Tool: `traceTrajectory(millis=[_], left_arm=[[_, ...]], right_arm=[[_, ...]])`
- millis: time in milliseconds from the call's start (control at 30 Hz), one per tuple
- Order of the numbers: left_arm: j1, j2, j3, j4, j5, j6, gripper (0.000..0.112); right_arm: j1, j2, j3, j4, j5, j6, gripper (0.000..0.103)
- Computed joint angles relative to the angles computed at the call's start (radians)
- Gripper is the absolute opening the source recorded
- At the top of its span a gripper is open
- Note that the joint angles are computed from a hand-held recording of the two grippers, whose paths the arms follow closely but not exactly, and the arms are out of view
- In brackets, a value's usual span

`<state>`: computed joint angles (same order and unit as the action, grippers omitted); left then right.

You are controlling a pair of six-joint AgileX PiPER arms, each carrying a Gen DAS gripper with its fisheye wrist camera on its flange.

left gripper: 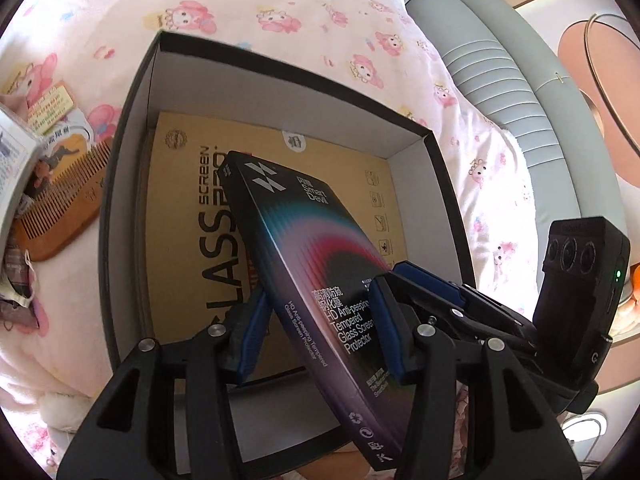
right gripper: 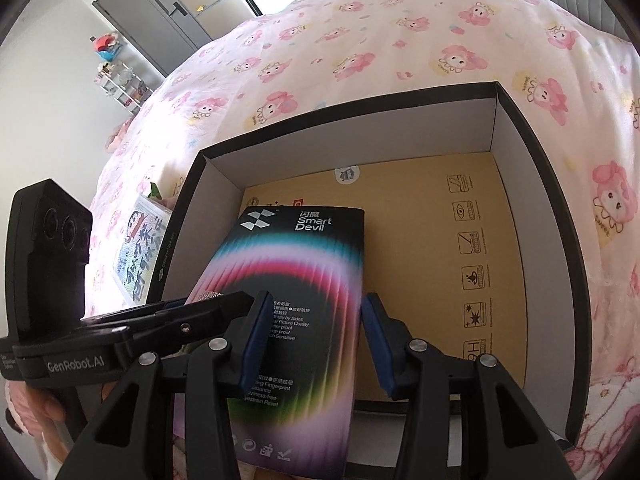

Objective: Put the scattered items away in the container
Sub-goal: 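Carry the Smart Devil box over the black box and lower it inside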

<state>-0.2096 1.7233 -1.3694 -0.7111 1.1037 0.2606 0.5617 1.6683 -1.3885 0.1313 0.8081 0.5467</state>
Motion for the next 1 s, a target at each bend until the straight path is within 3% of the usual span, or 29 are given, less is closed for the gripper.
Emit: traceTrajectory(millis=[267, 400, 533, 667, 833, 1000], left_arm=[[0.006, -0.019, 0.006, 0.027, 0.013, 0.013, 0.043], [0.006, -0.033, 0.022, 0.068, 0.009, 0.007, 0.043], [0.026, -0.059, 0.043, 0.077, 0.007, 0.019, 0.043], [-0.062, -0.032, -0.005, 0.175, -0.049, -0.106, 0.043], [-0.193, 0.068, -0.138, 0.437, -0.016, -0.337, 0.043], [-0.243, 0.16, -0.208, 0.444, 0.032, -0.358, 0.047]], right_arm=[[-0.019, 0.03, -0.003, 0.063, -0.018, -0.048, 0.039], [-0.006, 0.051, -0.015, 0.02, 0.001, -0.009, 0.038], [-0.015, 0.052, 0.001, 0.068, -0.017, -0.037, 0.038], [0.007, 0.037, -0.005, -0.01, -0.005, 0.023, 0.038], [0.004, -0.015, -0.007, -0.15, 0.043, 0.128, 0.038], [-0.014, -0.072, 0.029, -0.218, 0.058, 0.183, 0.038]])
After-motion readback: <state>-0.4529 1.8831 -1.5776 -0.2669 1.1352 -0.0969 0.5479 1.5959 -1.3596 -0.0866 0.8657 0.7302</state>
